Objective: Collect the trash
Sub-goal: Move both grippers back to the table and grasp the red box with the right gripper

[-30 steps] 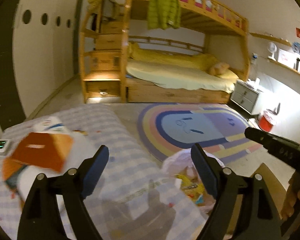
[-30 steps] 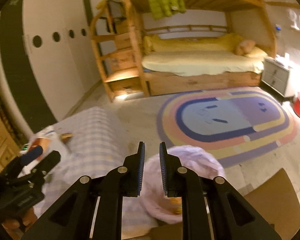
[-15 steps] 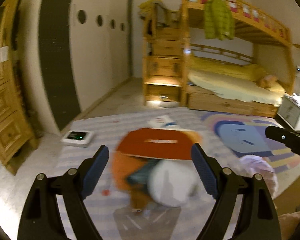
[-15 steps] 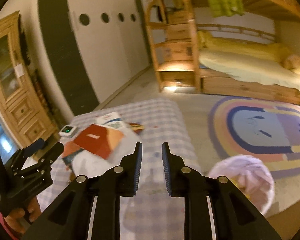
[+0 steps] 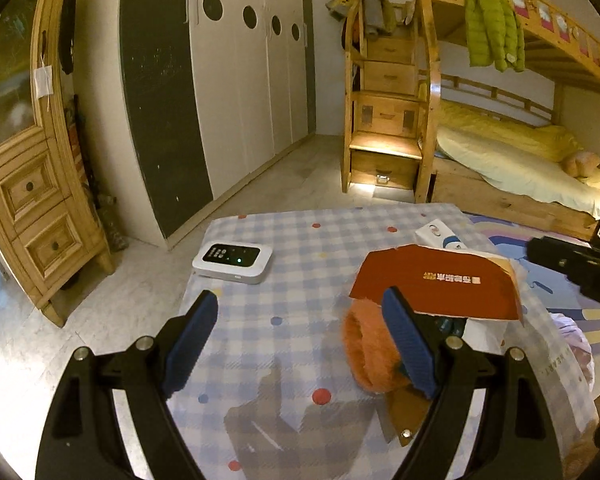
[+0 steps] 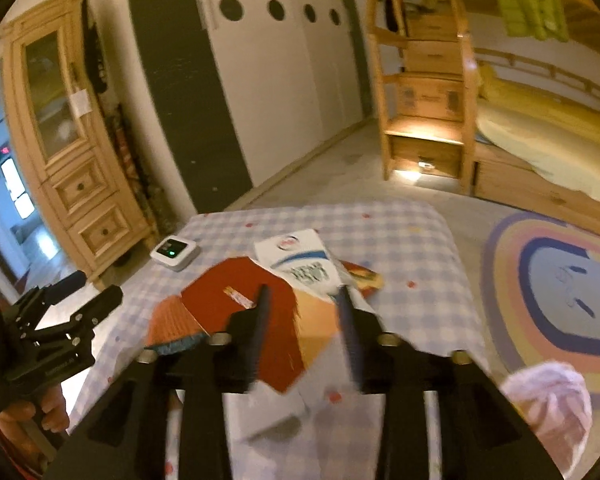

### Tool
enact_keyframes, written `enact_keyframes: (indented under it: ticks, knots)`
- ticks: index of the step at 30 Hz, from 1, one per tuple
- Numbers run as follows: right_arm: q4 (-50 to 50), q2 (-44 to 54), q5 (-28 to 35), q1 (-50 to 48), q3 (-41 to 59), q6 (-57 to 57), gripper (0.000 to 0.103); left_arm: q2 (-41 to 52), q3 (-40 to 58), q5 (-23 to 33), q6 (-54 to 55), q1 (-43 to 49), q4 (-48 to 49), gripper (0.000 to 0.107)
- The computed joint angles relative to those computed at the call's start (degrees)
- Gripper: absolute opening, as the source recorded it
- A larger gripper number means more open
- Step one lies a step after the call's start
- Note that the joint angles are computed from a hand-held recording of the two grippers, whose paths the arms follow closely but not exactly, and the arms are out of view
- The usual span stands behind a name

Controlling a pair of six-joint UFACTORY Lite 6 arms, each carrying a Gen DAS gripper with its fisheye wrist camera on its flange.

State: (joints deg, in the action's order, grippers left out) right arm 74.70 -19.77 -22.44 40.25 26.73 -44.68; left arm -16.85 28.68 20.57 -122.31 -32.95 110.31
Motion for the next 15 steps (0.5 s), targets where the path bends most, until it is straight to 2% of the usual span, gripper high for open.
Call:
enact_keyframes:
  ticks: [2, 6, 9, 11, 13, 15]
  knots:
    - [-5.6, 4.2, 1.2, -1.8, 2.1, 3.4, 0.051, 0.6, 0.1, -1.0, -0.7, -0.3, 0.7, 0.082]
    - [-10.0, 9.0, 4.7, -5.0, 6.0, 5.3, 0.051, 3.0, 0.2, 0.9, 3.0, -3.8, -2.6, 0.082]
    - [-11.0, 10.1, 4.4, -6.1, 6.6, 7.0, 0.051, 4.2, 0.1, 1.0, 3.2, -4.5, -3.1, 0.082]
    - [-11.5, 9.9, 4.9, -6.9, 6.3, 8.1, 0.046, 4.3, -0.3, 0.5, 3.0, -4.8, -3.3, 0.082]
    - [-13.9, 9.9, 6.6, -7.6, 6.1, 10.4, 0.032, 4.3, -0.9, 1.0, 3.1, -5.9, -3.8, 0.082]
    - [-13.1, 9.5, 7.7, -7.6, 5.6, 9.1, 0.028, 5.0, -0.7, 2.1, 3.8, -7.1, -5.0, 0.082]
